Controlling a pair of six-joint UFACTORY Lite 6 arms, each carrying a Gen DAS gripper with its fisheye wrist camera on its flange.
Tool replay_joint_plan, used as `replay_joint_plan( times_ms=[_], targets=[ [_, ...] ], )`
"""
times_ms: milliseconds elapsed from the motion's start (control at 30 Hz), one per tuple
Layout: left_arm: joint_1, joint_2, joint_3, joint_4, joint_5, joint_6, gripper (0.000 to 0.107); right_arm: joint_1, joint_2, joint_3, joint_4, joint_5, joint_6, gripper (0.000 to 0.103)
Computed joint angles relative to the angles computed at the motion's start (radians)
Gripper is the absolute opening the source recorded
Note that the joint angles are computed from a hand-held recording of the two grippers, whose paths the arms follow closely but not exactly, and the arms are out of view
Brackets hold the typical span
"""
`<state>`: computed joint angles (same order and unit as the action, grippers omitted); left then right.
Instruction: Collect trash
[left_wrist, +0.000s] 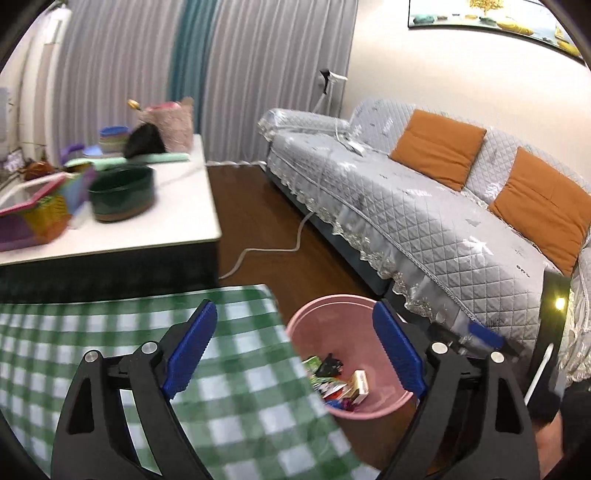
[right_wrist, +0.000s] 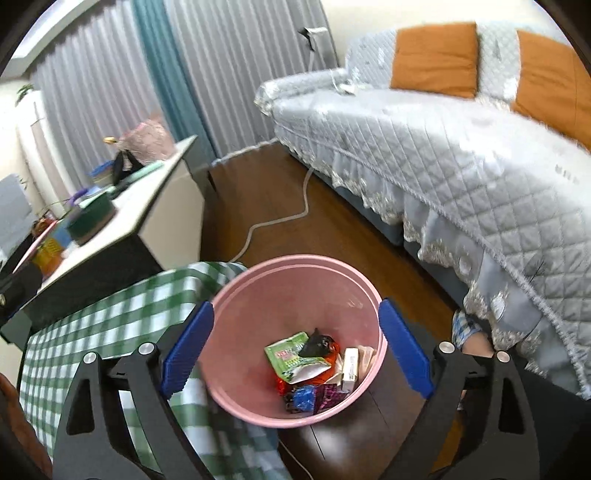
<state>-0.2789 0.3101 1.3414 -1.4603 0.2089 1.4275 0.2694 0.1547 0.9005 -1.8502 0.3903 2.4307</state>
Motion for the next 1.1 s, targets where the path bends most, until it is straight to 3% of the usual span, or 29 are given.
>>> replay_joint_plan(
  times_ms=[167, 267, 600, 733, 1100],
  targets=[
    [0.089, -0.299, -0.284, -0.084, 0.029, 0.136, 0.088, 0.157, -0.190, -0.066, 0.287, 0.098, -0.242, 0.097],
    [0.154, -0.446, -0.414, -0.064, 0.061, 0.119, 0.091, 0.293, -0.262, -0.094, 0.419, 0.197, -0.331, 0.098],
    [0.454, -0.835, -0.787, 0.136, 0.240, 0.020, 0.092, 0.719, -0.261, -0.106, 0.576, 0.488, -0.278, 0.098],
    [0.573, -0.920, -0.883, 0.164, 0.298, 0.075, 0.093, 0.824, -0.169, -0.071, 0.577, 0.548, -0.239, 0.098],
    [0.524, -0.826, -0.907, 0.024, 0.173, 0.191, 0.093, 0.807, -0.002, 0.040, 0.557, 0.520, -0.254, 0.098]
  ],
)
